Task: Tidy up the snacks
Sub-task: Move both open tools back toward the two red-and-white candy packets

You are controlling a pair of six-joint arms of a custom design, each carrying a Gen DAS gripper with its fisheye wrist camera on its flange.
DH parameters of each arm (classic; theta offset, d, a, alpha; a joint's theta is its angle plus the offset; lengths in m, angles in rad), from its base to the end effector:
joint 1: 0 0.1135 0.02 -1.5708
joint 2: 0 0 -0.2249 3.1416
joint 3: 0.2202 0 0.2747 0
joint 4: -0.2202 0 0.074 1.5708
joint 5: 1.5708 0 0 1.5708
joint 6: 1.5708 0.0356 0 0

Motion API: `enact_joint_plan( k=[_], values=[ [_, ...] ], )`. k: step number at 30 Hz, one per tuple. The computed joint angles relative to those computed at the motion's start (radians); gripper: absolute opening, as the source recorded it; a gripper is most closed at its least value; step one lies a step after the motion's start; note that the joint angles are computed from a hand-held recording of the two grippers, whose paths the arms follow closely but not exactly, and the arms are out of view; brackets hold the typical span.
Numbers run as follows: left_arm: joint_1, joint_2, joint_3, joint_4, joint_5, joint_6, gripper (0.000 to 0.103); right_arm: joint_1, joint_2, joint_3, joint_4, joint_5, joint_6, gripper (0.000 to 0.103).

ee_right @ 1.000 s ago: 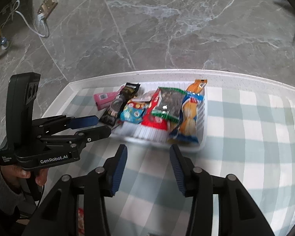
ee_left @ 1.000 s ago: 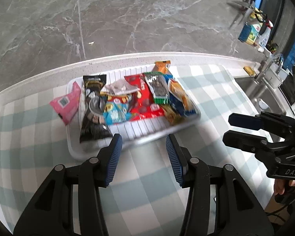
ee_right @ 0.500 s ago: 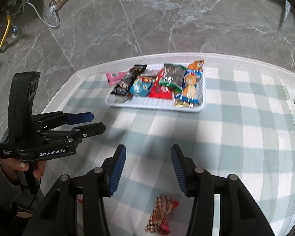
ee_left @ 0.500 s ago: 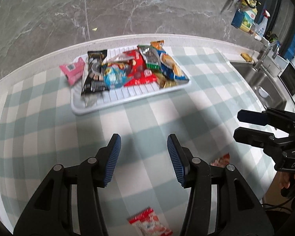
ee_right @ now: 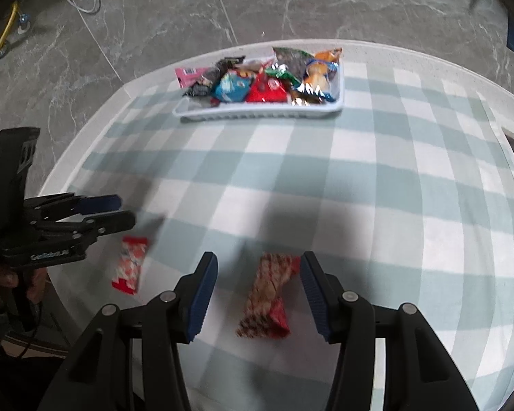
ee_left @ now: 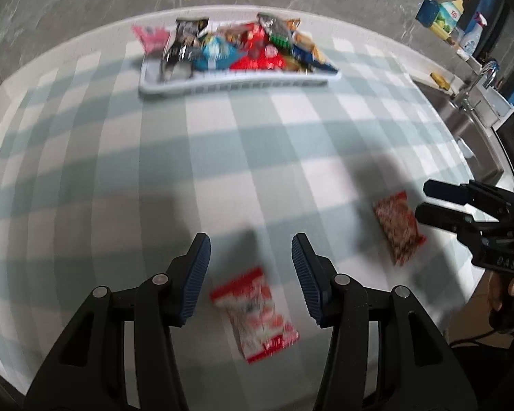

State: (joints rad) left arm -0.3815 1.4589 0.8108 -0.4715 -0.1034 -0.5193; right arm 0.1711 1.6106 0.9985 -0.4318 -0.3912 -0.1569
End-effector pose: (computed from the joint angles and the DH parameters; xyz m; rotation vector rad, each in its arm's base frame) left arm 0.2729 -0.1055 0.1245 -0.2169 2.6791 -0.1433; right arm 0.3294 0.0707 0.1409 -0.5558 2.5162 0.5147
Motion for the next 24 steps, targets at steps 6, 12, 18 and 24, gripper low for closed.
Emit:
enact_joint_plan(
  k=[6,12,18,24],
  values=[
    [-0.04,-0.031,-0.077,0.006,0.004,-0.073,0.048,-0.014,0.011,-0.03,0.004,0.003,-0.021,0.054],
    [-0.073,-0.041,-0.113,0.009,0.004,-0.122,0.048,-0.012,0.011,-0.06,0.017,0.006,-0.022,0.054],
    [-0.083,-0.027,-0.117,0.011,0.006,-0.139,0.048,-0.006,0.017,-0.074,0.028,0.011,-0.011,0.054],
    [-0.087,-0.003,-0.119,0.025,0.013,-0.15,0.048,-0.001,0.033,-0.074,0.038,0.02,-0.01,0.054]
  ],
)
